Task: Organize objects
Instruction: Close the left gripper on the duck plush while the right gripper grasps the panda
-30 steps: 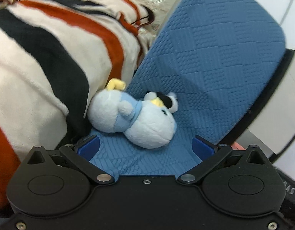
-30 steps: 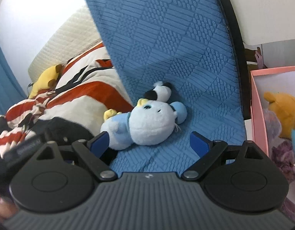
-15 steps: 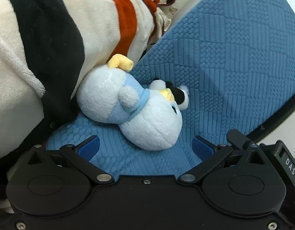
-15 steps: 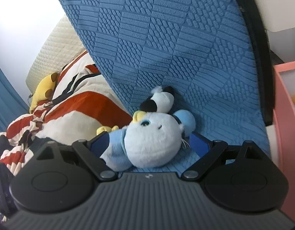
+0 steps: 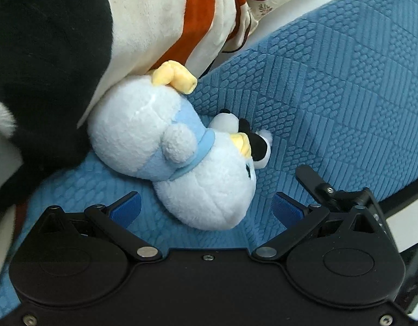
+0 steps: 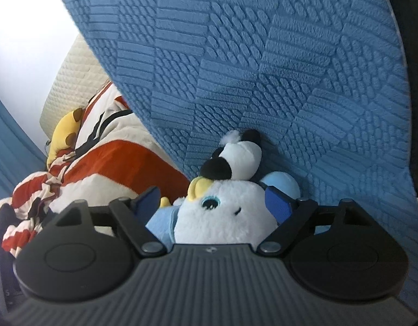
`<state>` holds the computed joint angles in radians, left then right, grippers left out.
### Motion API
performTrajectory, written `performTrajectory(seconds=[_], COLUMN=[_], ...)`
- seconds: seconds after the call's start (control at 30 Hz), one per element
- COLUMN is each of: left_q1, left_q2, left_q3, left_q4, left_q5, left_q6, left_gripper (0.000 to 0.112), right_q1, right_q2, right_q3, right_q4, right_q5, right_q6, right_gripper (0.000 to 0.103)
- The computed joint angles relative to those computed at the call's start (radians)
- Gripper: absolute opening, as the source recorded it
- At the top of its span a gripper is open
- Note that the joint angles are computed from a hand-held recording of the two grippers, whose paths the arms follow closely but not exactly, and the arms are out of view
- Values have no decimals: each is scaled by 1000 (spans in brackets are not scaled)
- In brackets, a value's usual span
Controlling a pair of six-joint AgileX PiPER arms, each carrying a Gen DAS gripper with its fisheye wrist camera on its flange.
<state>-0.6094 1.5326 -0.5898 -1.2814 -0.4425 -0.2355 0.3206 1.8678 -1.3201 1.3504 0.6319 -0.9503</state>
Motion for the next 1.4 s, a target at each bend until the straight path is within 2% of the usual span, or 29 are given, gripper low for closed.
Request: performTrajectory(seconds=[0.27,0.33,0.47,0.6,0.73,0.87,1.07,1.2,1.27,1.33,1.4], left_q1=[97,124,167,187,207,224,237,251,257,270,270], left_q2=[59,77,111,136,161,189,217,235,239,240,232], left_q3=[6,4,-33,-74,-87,-97,-116,-126,-120,-101,-94], left_q4=[353,484,615,564,630,771,834,900,926,1022,1025], left_q5=[58,71,116,142,142,136,141,150,146,124,126], left_q6=[-365,-491,-584,-511,-583,-724,-784,-844,-884,-982,-974], left_gripper=[102,102,102,102,102,102,102,102,96,95,91], right_q1=[23,24,39,30,29,34,50,60,59,56,48], right_q2=[165,200,272,327,348,358,350,321,306,291,276], right_q3=[-194,-238,-353,-420,-455,-477,-470,-436,-414,-395,-371], right_q4=[-88,-95,-210,-199,-185,-211,-227,-246,-238,-240,-225], right_q5=[4,11,18,52,70,66,41,6,-5,-16,-14], right_q6=[184,216,331,353,300,349,348,331,287,257,235], right_gripper=[79,79,79,79,69,67,64,53,49,46,45])
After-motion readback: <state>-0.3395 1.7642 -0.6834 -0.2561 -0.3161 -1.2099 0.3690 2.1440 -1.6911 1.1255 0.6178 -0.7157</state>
